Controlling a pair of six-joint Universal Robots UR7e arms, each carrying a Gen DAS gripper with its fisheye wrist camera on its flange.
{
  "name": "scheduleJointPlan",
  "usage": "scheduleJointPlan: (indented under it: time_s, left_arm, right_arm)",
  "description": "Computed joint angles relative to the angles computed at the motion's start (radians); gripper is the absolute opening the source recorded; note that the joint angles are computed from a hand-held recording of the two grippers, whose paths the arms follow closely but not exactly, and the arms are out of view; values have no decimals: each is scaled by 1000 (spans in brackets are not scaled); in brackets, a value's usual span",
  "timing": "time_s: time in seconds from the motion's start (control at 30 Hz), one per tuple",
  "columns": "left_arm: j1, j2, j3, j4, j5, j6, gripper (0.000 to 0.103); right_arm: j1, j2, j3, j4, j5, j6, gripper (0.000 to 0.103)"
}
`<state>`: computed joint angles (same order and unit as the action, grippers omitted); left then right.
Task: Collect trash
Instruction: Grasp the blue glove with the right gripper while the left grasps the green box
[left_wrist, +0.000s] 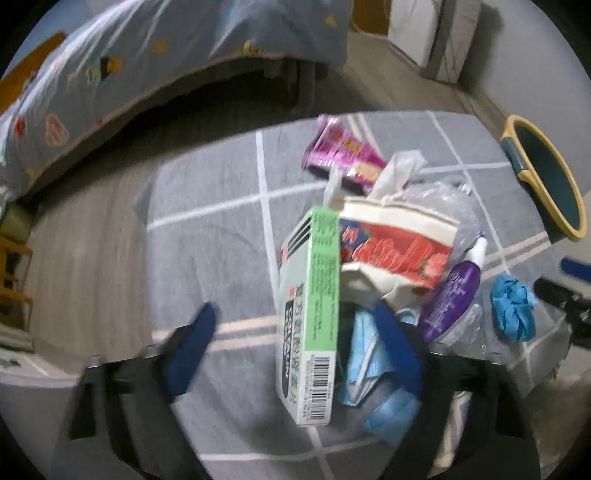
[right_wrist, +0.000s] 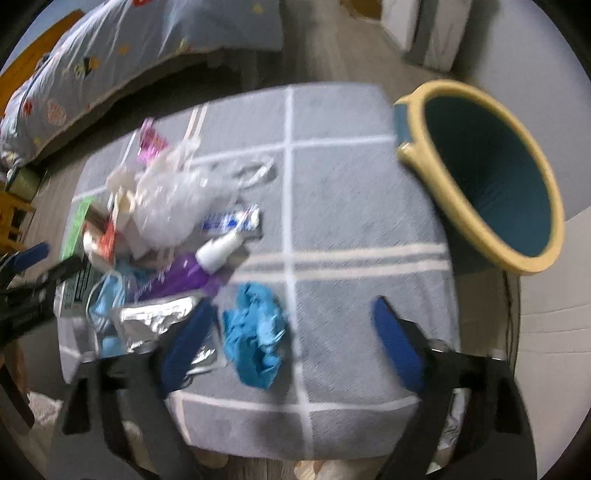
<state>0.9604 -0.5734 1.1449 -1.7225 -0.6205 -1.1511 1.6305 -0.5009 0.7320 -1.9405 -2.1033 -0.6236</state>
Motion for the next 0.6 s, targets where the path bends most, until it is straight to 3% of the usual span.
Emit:
scheduleJointPlan:
  time_s: [0.07, 0.27, 0.43, 0.6]
  left_arm:
    - [14, -11, 15, -24, -44, -6, 59]
    - [28, 2, -9, 24, -86, -19, 32]
    - [30, 15, -31, 54, -95, -17, 21]
    - [19, 15, -40, 97, -64, -50, 20]
  right_arm:
    - [-1, 10, -18, 56, -4, 1, 68]
    - [-1, 21, -13, 113, -51, -8, 41]
    - [-8, 17, -8, 126, -47, -18, 29]
    - [-4, 26, -22, 105, -40, -30, 23]
